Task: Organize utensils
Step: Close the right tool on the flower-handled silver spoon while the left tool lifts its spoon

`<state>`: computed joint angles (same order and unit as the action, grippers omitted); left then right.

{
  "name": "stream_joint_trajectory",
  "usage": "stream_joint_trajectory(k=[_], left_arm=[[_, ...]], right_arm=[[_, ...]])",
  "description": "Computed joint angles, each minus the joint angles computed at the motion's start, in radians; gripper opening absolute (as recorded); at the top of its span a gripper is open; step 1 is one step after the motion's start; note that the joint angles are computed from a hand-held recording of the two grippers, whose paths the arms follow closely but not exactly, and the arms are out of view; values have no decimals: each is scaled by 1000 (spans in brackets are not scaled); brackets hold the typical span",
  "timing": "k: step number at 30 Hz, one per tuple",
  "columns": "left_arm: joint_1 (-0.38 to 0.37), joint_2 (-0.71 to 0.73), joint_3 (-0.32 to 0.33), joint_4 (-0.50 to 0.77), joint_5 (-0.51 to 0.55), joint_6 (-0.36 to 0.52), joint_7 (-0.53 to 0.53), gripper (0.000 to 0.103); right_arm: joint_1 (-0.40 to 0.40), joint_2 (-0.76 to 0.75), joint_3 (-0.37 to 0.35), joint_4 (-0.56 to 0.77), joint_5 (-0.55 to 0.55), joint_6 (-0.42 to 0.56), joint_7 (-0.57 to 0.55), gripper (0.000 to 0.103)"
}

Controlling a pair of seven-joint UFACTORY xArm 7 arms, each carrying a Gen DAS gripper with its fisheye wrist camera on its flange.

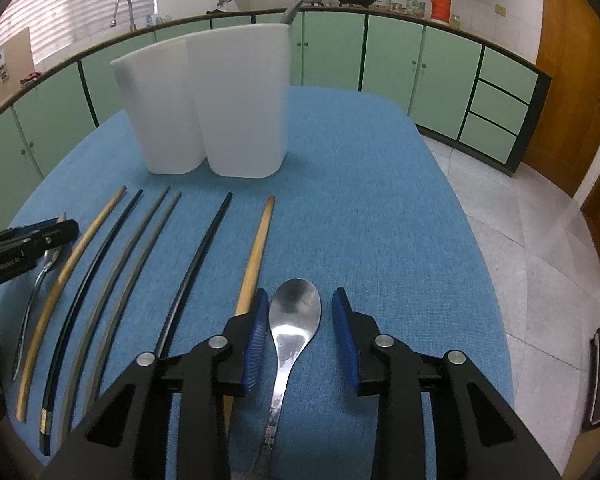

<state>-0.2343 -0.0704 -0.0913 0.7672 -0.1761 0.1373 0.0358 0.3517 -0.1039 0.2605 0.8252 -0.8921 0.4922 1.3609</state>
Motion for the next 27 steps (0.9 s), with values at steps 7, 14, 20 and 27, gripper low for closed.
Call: stream_joint_trajectory(k=[7, 14, 20, 27], left_arm=[[12, 2, -12, 1, 75, -3, -66, 34], [-23, -29, 6, -29, 1, -42, -8, 34], [-178, -84, 114, -73, -240, -131, 207, 34], [-562, -162, 435, -116, -398, -284, 396, 34]], right_arm=[[12, 9, 6, 18, -29, 30, 28, 27], [0, -63, 22, -26, -98, 16, 101, 26], [-35, -148, 69, -54, -183, 10, 175, 26], [-83, -220, 109, -62, -241, -6, 219, 26]])
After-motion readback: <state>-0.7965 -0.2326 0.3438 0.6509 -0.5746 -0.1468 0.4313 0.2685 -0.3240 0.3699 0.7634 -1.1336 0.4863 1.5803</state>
